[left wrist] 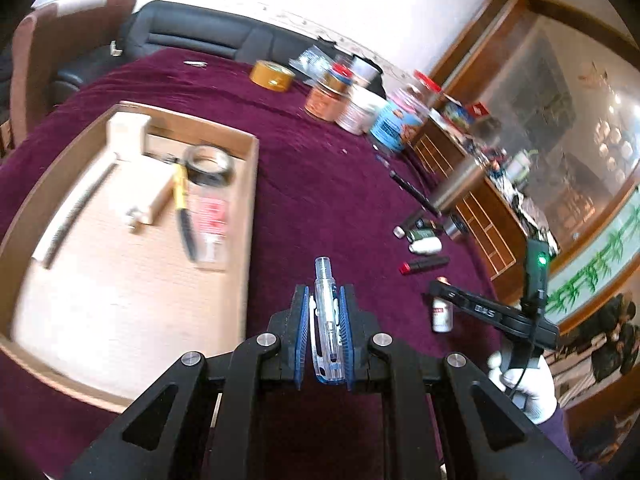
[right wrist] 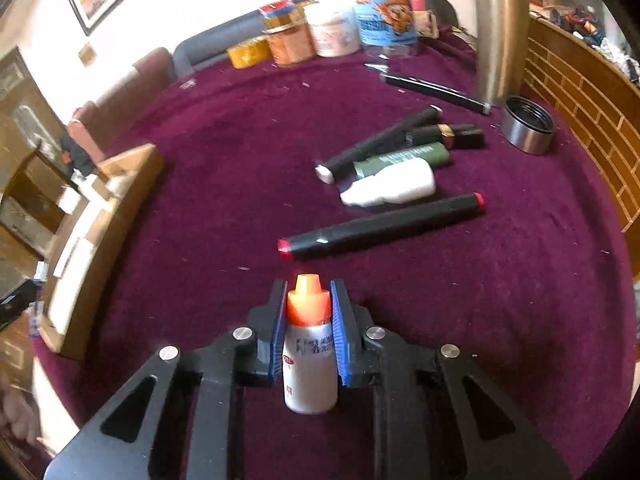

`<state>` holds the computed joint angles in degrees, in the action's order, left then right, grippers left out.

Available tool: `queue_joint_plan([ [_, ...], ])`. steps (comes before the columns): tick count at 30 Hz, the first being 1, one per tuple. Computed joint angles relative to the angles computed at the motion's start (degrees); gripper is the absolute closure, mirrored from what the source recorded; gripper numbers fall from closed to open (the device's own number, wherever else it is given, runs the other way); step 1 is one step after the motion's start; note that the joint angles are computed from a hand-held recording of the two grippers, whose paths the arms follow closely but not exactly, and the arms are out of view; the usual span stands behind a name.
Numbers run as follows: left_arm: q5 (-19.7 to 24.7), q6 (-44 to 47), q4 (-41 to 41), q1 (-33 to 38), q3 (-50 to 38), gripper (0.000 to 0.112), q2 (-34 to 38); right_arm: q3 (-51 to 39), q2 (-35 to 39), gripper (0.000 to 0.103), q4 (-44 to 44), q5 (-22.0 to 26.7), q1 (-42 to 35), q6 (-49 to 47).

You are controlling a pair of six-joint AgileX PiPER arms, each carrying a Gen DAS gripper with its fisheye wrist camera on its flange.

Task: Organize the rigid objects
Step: 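Carry clear pen and glue bottle to the tray and open both tools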

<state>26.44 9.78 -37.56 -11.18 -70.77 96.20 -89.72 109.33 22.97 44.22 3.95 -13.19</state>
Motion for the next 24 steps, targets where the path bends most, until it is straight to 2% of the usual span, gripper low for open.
queue_joint_plan([
  [6, -0.74, 2.26, -2.43, 5.95, 4.30, 0.100, -3.23, -1.92, -1.44, 0.085, 6.52, 2.07, 2.06, -4.62],
  [11, -0.61, 0.86, 0.11, 10.82, 5.64, 0.100, -3.88, -7.25, -0.26, 0.085, 10.10, 5.20, 6.27, -6.80],
  [18, 0.53, -4.46, 8.28, 13.45, 2.05, 0.100, 0.34, -20.37, 7.22, 0.085, 12.56, 13.02, 12.74, -5.19],
  [24, 4.44, -6.89, 12.91, 15.50, -4.37, 0.100, 6.74, -33.11, 16.27, 0.085, 9.64, 18.91, 18.60, -0.63],
])
